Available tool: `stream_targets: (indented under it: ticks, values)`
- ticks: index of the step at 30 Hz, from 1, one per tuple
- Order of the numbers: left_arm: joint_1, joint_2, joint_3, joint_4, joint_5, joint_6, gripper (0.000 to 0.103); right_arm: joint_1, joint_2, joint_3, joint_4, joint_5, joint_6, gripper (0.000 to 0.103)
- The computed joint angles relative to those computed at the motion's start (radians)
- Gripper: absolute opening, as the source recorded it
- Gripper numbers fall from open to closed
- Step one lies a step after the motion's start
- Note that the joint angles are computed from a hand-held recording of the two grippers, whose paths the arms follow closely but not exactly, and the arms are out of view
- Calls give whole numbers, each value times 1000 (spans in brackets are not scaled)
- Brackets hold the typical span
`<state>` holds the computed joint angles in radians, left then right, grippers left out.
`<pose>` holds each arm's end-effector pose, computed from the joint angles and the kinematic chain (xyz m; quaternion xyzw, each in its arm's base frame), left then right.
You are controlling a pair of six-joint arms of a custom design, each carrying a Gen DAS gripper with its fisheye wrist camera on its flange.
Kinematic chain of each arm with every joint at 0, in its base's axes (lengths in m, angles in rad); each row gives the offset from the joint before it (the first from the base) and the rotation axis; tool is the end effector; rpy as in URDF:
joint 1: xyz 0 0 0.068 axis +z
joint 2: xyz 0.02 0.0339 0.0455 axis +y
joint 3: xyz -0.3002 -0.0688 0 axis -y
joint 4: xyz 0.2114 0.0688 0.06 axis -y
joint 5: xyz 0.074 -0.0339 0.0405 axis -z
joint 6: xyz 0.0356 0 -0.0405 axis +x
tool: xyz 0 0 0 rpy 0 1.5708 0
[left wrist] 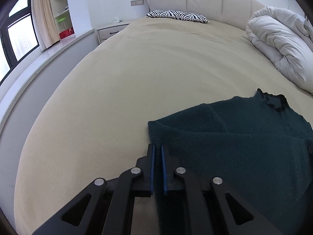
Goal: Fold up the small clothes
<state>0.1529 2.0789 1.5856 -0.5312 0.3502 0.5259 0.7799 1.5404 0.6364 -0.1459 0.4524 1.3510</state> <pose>0.4332 0.0544 0.2367 0.2220 0.9230 -0.0697 0.3063 0.1827 0.1588 0.1926 0.3207 0.8873 0.1147 0.3111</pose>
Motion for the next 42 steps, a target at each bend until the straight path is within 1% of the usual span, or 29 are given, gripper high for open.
stream_targets:
  ticks: [2, 4, 6, 9, 10, 12, 14, 16, 17, 18, 19, 20, 21, 22, 23, 24, 25, 26, 27, 28, 29, 30, 31, 33, 36, 38, 39, 41, 42]
  values:
    - [19, 11, 19, -16, 24, -5, 8, 26, 4, 51, -79, 42, 12, 6]
    - [20, 18, 24, -12, 23, -2, 8, 48, -9, 90, -125, 89, 17, 6]
    - [21, 21, 16, 3, 24, -10, 8, 46, -11, 108, -142, 103, 10, 6]
    - [24, 29, 23, -9, 38, -14, 8, -12, 44, 77, -103, 36, -22, 6]
    - [28, 30, 34, -26, 51, -11, 9, -32, 60, 29, -21, 9, -37, 6]
    - [52, 36, 78, -83, 92, -21, 12, -37, 23, -17, 38, -3, -29, 9]
    - [95, 22, 102, -124, 137, -40, 12, -35, -6, 1, -2, -22, -17, 13]
    - [136, -16, 94, -164, 182, -8, 22, -14, -36, 19, -44, -30, 24, 18]
    - [145, -34, 81, -179, 190, 9, 26, 2, -55, 4, -26, -24, 40, 26]
    - [155, -52, 70, -203, 199, 37, 39, 32, -80, -9, -10, -2, 69, 37]
    - [157, -74, 44, -212, 194, 68, 55, 52, -87, -23, 8, 15, 90, 43]
    - [153, -109, -15, -181, 169, 103, 61, 69, -89, -29, 18, 25, 107, 48]
    - [145, -135, -71, -133, 132, 123, 64, 76, -84, -31, 29, 24, 113, 48]
    - [132, -156, -134, -76, 83, 137, 64, 81, -71, -27, 33, 17, 110, 48]
    - [125, -151, -153, -64, 60, 144, 64, 83, -54, -16, 24, 13, 102, 48]
    - [128, -134, -149, -73, 60, 146, 56, 88, -25, 2, 9, 11, 100, 47]
    - [130, -124, -155, -64, 63, 146, 46, 87, 0, 25, -17, 2, 96, 46]
    - [130, -128, -173, -40, 58, 151, 38, 87, 19, 43, -37, 1, 92, 43]
    - [128, -132, -182, -35, 62, 166, 21, 107, 23, 59, -73, 18, 104, 31]
    - [122, -136, -184, -45, 66, 187, 6, 111, 36, 77, -106, 16, 104, 24]
    - [112, -156, -214, -10, 50, 199, 6, 115, 43, 88, -136, 15, 111, 12]
    - [106, -175, -243, 23, 39, 210, 5, 116, 42, 89, -154, 14, 120, 9]
    - [105, -183, -257, 37, 35, 219, 4, 124, 20, 66, -146, 15, 132, 8]
    - [116, -174, -241, 26, 45, 218, 4, 138, 10, 72, -177, 27, 150, 6]
    - [133, -164, -237, 46, 41, 223, 3, 184, 16, 149, -281, 78, 174, 6]
    - [133, -150, -246, 83, 8, 219, 1, 203, 13, 176, -318, 100, 183, 6]
    - [139, -131, -228, 65, 16, 214, 1, 205, 14, 171, -307, 99, 185, 6]
    - [146, -128, -222, 60, 31, 205, 1, 187, 44, 136, -264, 60, 192, 5]
    - [144, -136, -230, 69, 29, 200, 1, 178, 58, 85, -188, 52, 183, 5]
